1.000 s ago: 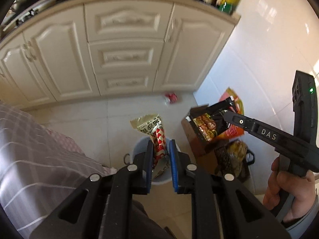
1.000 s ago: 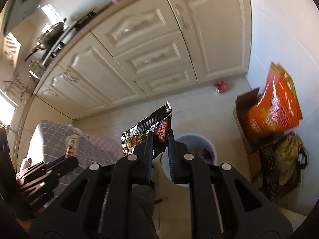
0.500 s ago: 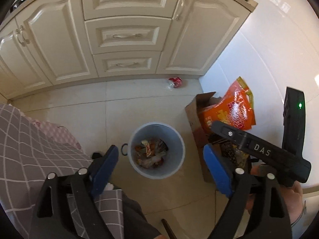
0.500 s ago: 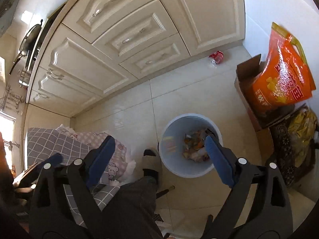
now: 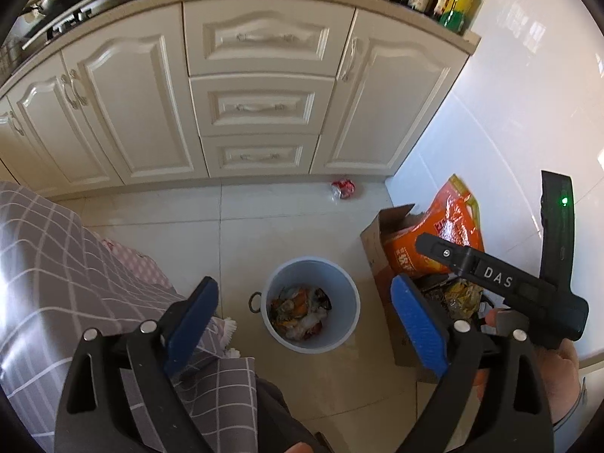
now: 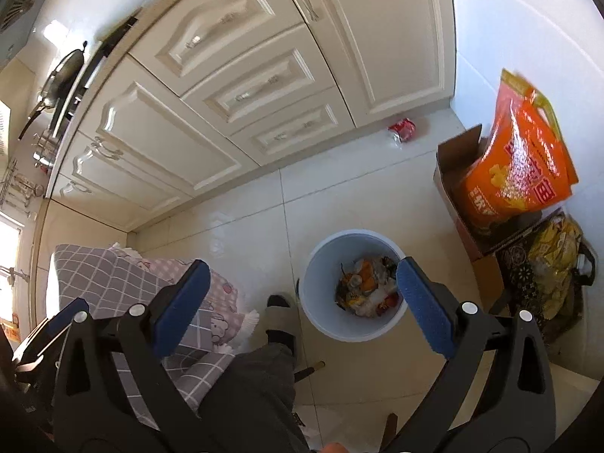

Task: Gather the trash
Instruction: 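Move both open tools back over the table toward the clear bag and nut shell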

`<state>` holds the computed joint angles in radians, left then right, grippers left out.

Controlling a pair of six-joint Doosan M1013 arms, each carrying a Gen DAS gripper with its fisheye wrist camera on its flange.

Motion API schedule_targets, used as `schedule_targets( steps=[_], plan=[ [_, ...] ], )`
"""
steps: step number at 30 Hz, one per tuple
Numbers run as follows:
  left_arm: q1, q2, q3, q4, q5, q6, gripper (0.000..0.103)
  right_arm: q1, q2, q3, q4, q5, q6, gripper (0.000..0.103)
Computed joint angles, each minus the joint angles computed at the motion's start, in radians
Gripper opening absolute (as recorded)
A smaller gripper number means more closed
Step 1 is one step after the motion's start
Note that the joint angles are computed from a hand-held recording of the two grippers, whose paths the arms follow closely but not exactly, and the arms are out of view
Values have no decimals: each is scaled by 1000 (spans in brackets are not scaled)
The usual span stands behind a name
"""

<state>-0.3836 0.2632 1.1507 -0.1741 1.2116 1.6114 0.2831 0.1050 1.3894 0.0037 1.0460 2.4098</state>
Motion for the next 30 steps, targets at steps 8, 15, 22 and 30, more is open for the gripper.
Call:
schedule_targets(
  steps=[8,15,22,30],
  plan=[
    [29,-55,11,-11,-46,5,91,47,5,-81,-61,-6,-4,97],
    [63,-116,33,0,-103,-1,91,97,17,-157,-107,-17,-16,97],
    [102,-180,53,30,-178,-21,93,151,40,-246,-130,-27,-69,97],
    [160,-248,75,103,-253,-65,95,226,91,-364,-134,-36,-160,97]
  ],
)
